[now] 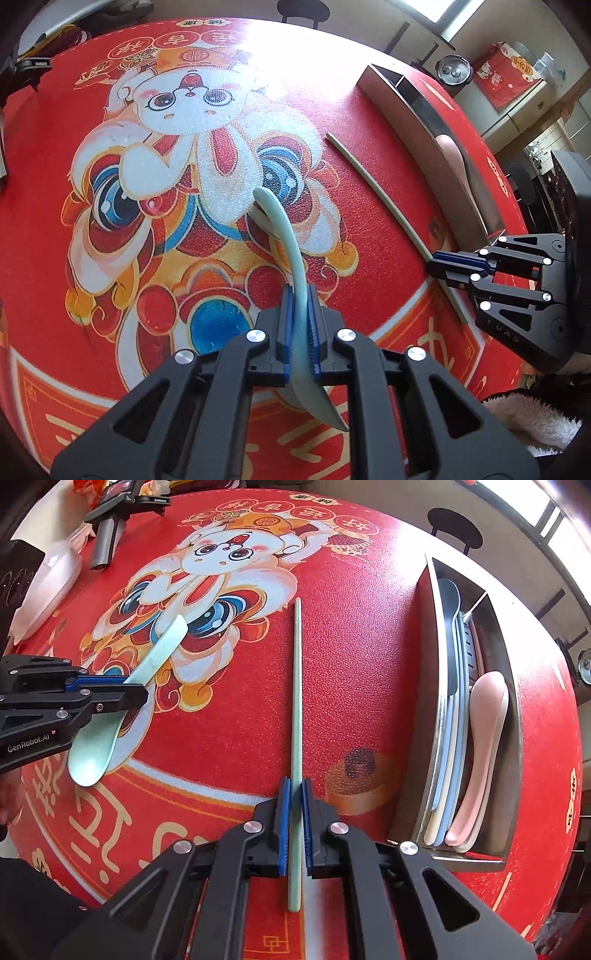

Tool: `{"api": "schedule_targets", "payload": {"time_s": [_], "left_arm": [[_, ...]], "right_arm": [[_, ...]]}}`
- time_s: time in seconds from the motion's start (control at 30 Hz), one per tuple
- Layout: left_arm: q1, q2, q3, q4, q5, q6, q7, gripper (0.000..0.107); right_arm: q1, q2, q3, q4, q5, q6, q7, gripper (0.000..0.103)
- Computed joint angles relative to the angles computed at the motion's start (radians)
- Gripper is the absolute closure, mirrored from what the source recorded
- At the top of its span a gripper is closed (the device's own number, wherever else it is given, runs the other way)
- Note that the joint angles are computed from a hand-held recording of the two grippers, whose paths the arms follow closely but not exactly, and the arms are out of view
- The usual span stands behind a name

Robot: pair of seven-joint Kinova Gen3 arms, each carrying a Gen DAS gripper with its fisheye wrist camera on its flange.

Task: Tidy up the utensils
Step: 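Lift the teal spoon and green chopstick and carry them toward the steel tray, then lower the teal spoon and green chopstick into the tray and open both tools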

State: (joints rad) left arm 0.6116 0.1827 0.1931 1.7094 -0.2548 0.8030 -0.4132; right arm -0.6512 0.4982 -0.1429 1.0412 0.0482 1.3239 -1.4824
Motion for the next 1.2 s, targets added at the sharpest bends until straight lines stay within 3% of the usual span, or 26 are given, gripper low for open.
{"api": "schedule_targets", "payload": {"time_s": [0.23,0.43,0.63,0.87,1.2], "left_arm": [[-0.030,-0.032,0.008,0.035,0.061,-0.038,0.004,0.096],[-0.013,-0.075,0.024,0.030,0.015,-0.006,0.052,0.096],[-0.023,-0.088,0.042,-0.029,-0.008,0.048,0.025,0.096],[-0.036,-0.035,0.036,-0.171,-0.016,0.111,-0.083,0.096],[-0.048,0.179,-0.024,-0.503,0.076,0.150,-0.286,0.096]], "right_arm": [[0.114,-0.006,-0.027,0.015,-0.177,0.013,-0.021,0.097],[0.195,-0.071,-0.042,0.094,-0.290,-0.067,-0.019,0.097],[0.239,-0.099,-0.044,0.108,-0.345,-0.117,-0.011,0.097],[0.283,-0.095,-0.025,0.070,-0.366,-0.127,-0.043,0.097],[0.300,-0.003,0.016,-0.089,-0.268,-0.067,-0.099,0.097]]}}
